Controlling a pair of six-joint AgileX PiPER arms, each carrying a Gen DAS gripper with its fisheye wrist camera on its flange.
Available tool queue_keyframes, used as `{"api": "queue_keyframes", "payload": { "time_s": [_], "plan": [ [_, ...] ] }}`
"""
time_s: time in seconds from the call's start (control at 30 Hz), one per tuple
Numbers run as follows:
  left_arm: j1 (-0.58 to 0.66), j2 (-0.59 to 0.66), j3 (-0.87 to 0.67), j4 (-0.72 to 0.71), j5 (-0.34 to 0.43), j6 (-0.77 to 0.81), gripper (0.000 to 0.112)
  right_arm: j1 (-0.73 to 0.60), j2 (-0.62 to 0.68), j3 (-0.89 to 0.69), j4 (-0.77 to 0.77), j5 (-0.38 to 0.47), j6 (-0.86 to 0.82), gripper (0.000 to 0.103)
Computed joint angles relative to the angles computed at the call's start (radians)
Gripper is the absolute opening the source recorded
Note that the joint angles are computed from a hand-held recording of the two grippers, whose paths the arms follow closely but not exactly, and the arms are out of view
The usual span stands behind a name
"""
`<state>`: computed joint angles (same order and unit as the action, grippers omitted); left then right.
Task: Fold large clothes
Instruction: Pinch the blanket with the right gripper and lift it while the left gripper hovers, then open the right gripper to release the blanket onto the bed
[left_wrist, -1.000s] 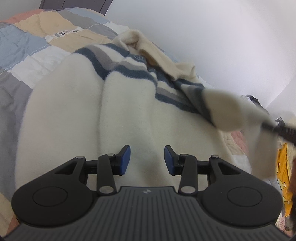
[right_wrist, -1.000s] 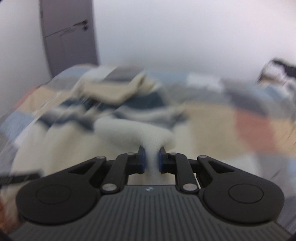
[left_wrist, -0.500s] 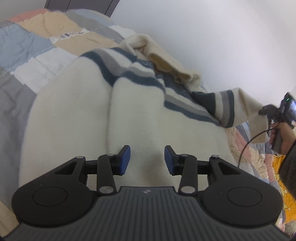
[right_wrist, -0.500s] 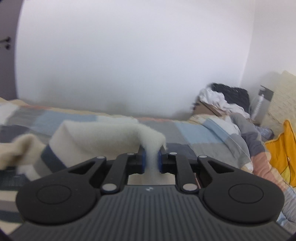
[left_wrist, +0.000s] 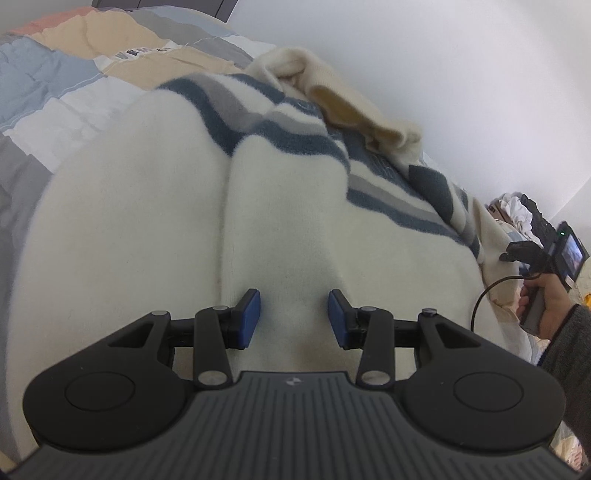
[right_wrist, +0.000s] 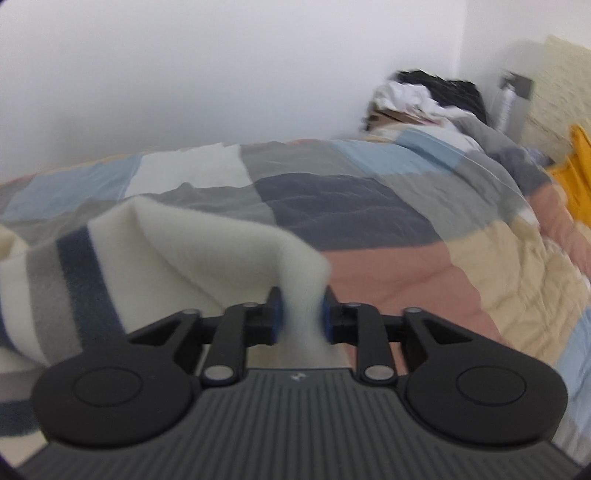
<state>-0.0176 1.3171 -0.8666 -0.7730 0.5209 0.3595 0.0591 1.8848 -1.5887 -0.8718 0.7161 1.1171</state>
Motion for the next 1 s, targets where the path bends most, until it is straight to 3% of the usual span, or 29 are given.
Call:
{"api": "queue_keyframes", "payload": {
  "time_s": [0.1, 0.4, 0.7, 0.8, 0.9, 1.0],
  "plan": [
    [-0.011, -0.009, 0.001, 0.025, -0.009, -0.025, 0.047, -0.016, -0.059, 0.039, 0.102, -0.002, -0.015, 0.056],
    [0.030, -0.136, 0.035, 0.042, 0.023, -0.055, 0.047, 0.132, -0.356, 0.232, 0.105, 0.041, -0.032, 0.059],
    [0.188, -0.275, 0.057, -0.036, 0.112, -0.012, 0.050, 0.571, -0.557, 0.288, 0.078, 0.236, 0.132, 0.060],
    [0.271, -0.287, 0.045, -0.031, 0.128, -0.032, 0.051, 0.731, -0.570, 0.305, 0.059, 0.277, 0.270, 0.071],
    [0.391, -0.260, 0.020, -0.059, 0.186, -0.037, 0.053, 0.866, -0.567, 0.329, 0.027, 0.305, 0.359, 0.073],
    [0.496, -0.215, 0.003, -0.072, 0.253, -0.073, 0.053, 0.953, -0.581, 0.385, -0.003, 0.283, 0.444, 0.088]
  ]
}}
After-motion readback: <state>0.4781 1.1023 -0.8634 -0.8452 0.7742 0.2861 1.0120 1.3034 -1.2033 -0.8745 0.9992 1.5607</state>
